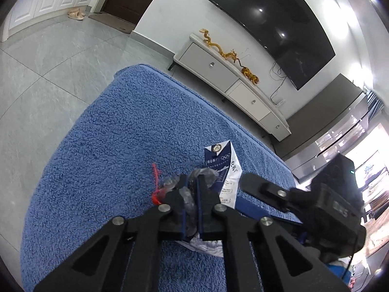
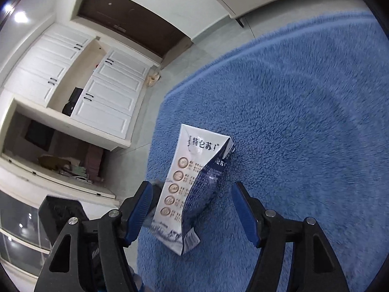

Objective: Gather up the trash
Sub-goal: 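Grasp the clear bag with red tag with the left tool while the right tool grasps the white printed carton, then carry the clear bag and white printed carton over the bucket bin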

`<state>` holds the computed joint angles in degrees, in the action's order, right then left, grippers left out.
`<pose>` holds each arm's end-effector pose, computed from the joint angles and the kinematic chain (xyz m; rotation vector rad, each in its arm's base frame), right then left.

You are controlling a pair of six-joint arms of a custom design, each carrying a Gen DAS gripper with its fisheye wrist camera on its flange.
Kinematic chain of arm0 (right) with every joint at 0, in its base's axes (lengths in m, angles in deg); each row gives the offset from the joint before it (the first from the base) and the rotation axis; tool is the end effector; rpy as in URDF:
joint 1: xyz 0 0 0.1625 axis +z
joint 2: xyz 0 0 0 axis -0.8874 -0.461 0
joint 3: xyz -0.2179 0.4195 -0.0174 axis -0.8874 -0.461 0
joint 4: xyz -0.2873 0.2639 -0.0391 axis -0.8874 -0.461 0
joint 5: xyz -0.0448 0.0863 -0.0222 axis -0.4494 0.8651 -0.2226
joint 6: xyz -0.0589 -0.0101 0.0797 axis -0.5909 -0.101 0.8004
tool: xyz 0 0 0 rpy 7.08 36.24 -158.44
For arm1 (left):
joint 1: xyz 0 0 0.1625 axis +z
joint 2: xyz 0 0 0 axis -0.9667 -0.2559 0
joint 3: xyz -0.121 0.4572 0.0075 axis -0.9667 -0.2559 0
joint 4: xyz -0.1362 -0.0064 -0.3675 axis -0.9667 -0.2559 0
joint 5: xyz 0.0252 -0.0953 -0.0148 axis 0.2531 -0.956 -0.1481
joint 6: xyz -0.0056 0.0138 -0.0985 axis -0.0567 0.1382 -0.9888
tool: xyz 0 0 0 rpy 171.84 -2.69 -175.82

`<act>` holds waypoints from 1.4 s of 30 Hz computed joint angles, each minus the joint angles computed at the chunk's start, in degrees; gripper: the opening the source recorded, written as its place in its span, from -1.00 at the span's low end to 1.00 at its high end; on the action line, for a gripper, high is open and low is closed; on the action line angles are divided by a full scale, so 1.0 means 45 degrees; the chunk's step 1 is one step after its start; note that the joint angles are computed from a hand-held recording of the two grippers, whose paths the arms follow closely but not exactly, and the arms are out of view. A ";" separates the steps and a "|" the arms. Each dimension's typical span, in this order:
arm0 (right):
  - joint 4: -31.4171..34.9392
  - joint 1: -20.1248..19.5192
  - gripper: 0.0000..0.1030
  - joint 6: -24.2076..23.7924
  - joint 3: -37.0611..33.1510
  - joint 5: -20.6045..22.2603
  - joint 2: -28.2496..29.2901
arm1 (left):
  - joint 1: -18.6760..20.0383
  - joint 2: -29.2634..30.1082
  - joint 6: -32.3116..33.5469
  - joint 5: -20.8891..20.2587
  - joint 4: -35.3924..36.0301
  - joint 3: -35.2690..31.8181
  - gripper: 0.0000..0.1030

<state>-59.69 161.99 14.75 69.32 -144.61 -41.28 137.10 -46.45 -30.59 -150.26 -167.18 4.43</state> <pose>0.2633 -0.7656 0.1923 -0.1878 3.0512 -0.5015 -0.1791 -0.7205 0.2485 -0.0372 2.7410 -1.1350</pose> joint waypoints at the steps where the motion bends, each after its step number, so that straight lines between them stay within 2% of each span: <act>1: 0.0135 -0.0004 0.27 0.0059 -0.0157 -0.0037 0.0104 | -0.0004 -0.0015 0.0056 -0.0012 -0.0053 0.0040 -0.90; 9: 0.0749 0.0147 0.30 0.0239 -0.1112 -0.0271 0.0694 | -0.0068 -0.0012 0.0280 -0.0064 -0.0101 0.0174 -0.91; 11: 0.0711 0.0143 0.19 0.0392 -0.1060 -0.0461 0.0659 | -0.0096 -0.0030 0.0264 -0.0099 -0.0123 0.0218 -0.91; 12: 0.0730 0.0153 0.04 0.0438 -0.1111 -0.0579 0.0709 | -0.0122 -0.0042 0.0254 -0.0097 -0.0120 0.0262 -0.92; 18: 0.0515 -0.0216 -0.07 0.0711 -0.0632 0.0416 0.0379 | -0.0334 -0.0267 0.0098 0.0034 -0.0193 0.0612 -0.92; 21: -0.0028 -0.0592 -0.07 0.0782 0.0180 0.1558 -0.0118 | -0.0528 -0.0463 -0.0027 0.0151 -0.0345 0.0866 -0.92; 25: -0.0706 -0.1009 -0.07 0.0823 0.1319 0.2519 -0.0906 | -0.0902 -0.0685 -0.0148 0.0484 -0.0439 0.1184 -0.92; 35: -0.2150 -0.1481 -0.07 0.0332 0.3854 0.3271 -0.3325 | -0.2286 -0.0809 -0.0358 0.1031 -0.0390 0.1612 -0.92; 42: -0.3361 -0.1870 -0.07 0.0270 0.5135 0.3589 -0.4883 | -0.3289 -0.0004 -0.0292 0.1009 0.0452 0.0648 -0.92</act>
